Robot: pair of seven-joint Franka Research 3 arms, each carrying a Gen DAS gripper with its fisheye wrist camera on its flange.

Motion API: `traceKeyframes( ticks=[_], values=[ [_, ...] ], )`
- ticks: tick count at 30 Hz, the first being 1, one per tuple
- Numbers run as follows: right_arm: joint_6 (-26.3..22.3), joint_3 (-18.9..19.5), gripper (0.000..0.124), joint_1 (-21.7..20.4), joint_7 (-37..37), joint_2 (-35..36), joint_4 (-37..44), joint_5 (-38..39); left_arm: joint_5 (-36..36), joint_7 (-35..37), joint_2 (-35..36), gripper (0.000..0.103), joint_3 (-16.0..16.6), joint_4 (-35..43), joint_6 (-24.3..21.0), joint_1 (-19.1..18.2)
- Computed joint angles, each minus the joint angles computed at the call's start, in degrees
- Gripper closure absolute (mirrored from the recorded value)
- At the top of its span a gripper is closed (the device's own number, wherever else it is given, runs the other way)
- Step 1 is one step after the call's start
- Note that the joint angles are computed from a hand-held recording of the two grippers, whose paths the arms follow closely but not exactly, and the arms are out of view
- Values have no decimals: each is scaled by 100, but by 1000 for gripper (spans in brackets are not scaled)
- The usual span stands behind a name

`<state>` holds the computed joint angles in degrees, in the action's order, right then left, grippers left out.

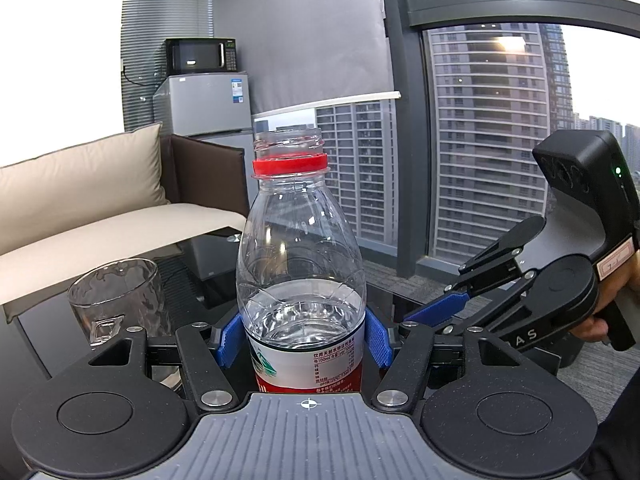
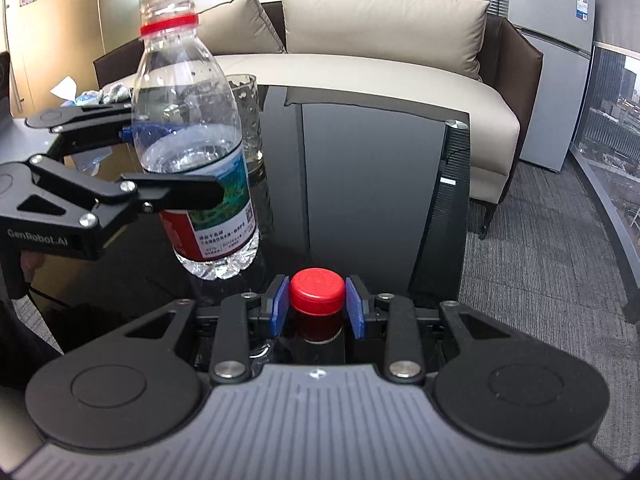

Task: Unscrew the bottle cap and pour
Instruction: 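Carry the red cap down to the table beside the bottle with the right tool, then open the right tool to drop the cap while the left tool sets the bottle down and opens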

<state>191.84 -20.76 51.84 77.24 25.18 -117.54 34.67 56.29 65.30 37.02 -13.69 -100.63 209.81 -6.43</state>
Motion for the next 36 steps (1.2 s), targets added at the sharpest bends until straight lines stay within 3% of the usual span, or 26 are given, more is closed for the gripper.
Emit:
traceKeyframes(
  ticks=[14,19,25,31,36],
  values=[
    [-178,-238,91,170,410,79,25,-257,7,-46,-58,45,-9,-71,-16,13],
    [-217,-319,90,220,579,110,33,-377,-15,-12,-80,39,4,-113,14,6],
    [-68,-324,79,250,676,140,-1,-360,-134,79,-103,34,55,-194,99,-40],
    [41,-415,70,418,488,156,-15,-24,-422,259,-169,22,151,-342,174,-129],
    [316,-584,50,725,224,166,-89,443,-642,375,-218,9,158,-441,206,-129]
  ],
)
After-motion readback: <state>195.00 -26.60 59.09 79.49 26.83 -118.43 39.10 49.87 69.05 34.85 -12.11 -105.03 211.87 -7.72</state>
